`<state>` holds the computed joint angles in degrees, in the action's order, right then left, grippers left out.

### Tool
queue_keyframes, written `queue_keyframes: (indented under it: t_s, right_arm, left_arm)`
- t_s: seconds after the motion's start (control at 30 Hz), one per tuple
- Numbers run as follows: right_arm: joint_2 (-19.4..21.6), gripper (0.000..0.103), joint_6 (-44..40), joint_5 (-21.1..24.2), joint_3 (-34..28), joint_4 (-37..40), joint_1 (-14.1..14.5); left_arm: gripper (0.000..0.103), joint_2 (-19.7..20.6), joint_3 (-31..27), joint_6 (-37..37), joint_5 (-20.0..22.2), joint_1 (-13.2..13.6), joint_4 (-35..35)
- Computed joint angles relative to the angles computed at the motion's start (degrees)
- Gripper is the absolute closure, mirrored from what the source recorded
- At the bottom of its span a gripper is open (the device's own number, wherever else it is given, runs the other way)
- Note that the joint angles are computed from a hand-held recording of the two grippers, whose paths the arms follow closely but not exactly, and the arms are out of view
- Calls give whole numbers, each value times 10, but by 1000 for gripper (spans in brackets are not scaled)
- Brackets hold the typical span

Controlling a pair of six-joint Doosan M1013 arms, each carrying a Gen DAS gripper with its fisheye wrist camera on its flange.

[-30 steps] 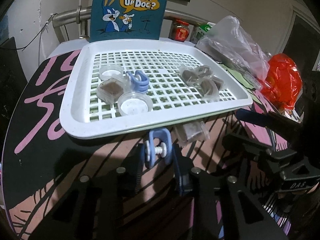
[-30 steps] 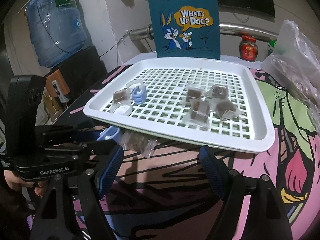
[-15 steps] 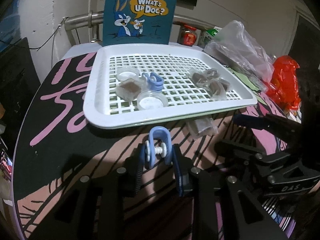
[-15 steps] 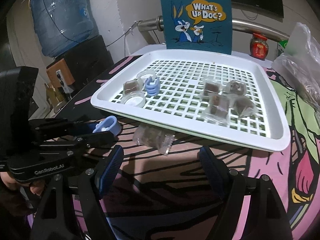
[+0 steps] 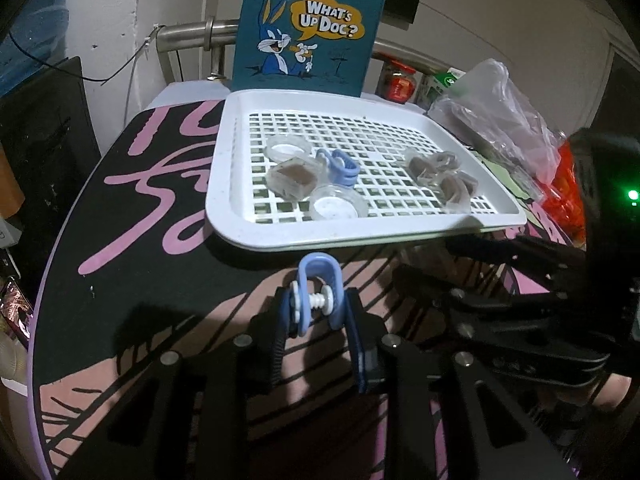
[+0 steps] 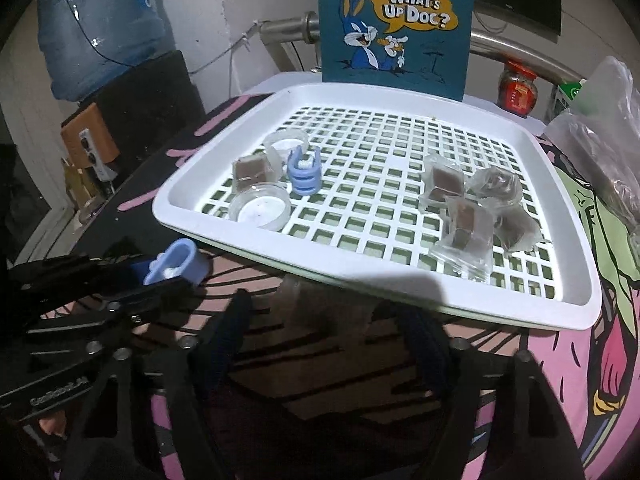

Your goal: Organize objects

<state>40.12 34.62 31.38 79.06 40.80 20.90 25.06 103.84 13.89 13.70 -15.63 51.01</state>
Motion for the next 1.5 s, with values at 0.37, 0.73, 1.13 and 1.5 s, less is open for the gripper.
queue_keyframes:
  t_s: [0.37,0.73,1.13,1.5]
  right_arm:
    - [-8,75,-50,9,15,38,-7]
    - [-40,75,-164,3,69,142,-39]
    - [-58,75,-360,-46,106,334,-53]
    - [-58,75,-373,-30,107,356,-58]
  left_arm:
    - [77,-1,2,-3,-4,0,5]
    - [77,-4,7,-20,-30,-3,41]
    - [77,-10,17,-251,-37,-12,299]
    - [77,-9,17,-243,-34,-13,294]
